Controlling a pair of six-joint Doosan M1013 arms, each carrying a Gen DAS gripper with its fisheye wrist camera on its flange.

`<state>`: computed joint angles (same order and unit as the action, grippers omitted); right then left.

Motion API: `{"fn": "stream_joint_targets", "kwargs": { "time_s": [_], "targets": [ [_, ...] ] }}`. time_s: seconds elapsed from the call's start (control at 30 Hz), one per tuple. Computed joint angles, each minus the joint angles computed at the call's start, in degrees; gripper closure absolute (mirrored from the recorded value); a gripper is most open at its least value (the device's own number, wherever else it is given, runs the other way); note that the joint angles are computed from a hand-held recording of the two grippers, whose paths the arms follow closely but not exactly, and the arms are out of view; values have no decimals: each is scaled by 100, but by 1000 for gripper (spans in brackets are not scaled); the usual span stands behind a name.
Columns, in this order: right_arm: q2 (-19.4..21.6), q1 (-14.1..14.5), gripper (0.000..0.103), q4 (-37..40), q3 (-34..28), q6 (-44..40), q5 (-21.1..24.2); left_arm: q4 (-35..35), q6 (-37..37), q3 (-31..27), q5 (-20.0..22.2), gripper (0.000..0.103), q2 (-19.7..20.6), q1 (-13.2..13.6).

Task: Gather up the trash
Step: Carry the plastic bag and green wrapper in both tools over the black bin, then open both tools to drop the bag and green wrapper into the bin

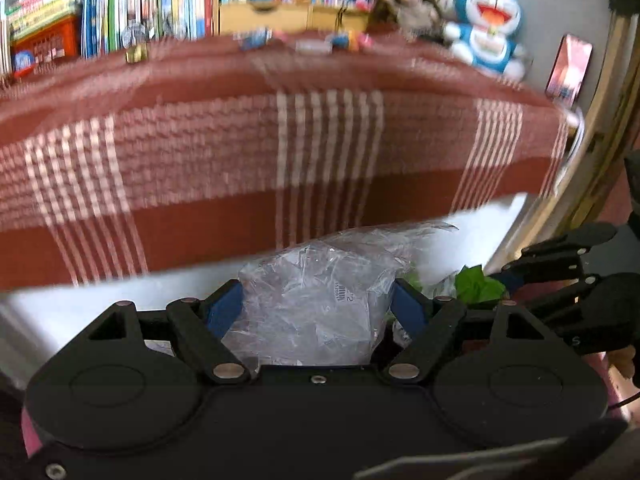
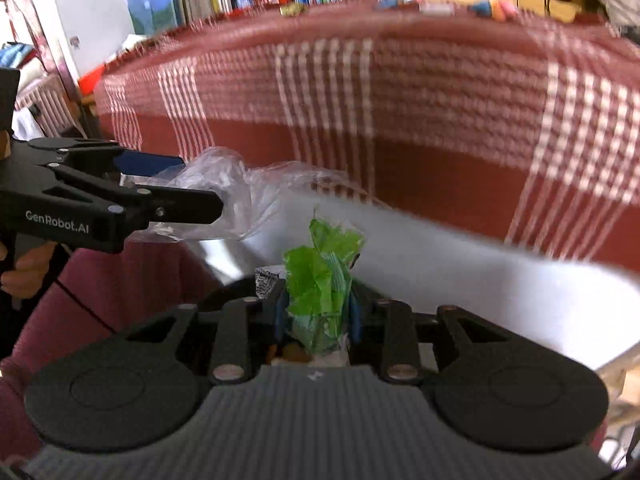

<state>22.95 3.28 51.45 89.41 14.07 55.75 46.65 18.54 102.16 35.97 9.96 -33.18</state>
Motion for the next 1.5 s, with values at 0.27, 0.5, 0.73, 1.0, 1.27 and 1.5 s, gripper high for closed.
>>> {"fn": "stream_joint_targets", "kwargs": {
  "time_s": [0.27, 0.5, 0.73, 1.0, 1.27, 1.5],
  "targets": [
    [127, 130, 66, -679, -15, 577, -86, -2077, 1319, -240, 337, 25, 293, 253],
    [202, 173, 65, -958, -54, 863, -107, -2966, 1582, -351, 485, 25, 445, 433],
    [220, 212, 63, -1069, -63, 947, -100, -3031, 1773, -555, 865, 23, 602, 415],
    [217, 201, 36, -1039, -70, 900, -36, -3217, 1858, -676, 1123, 17, 687, 448],
    [190, 191, 31, -998, -64, 905, -71, -3157, 1851, -736, 1230, 10, 703, 453],
    [75, 125, 31, -620, -74, 742, -96, -2890, 1877, -717, 1128, 10, 478, 419]
  ]
}}
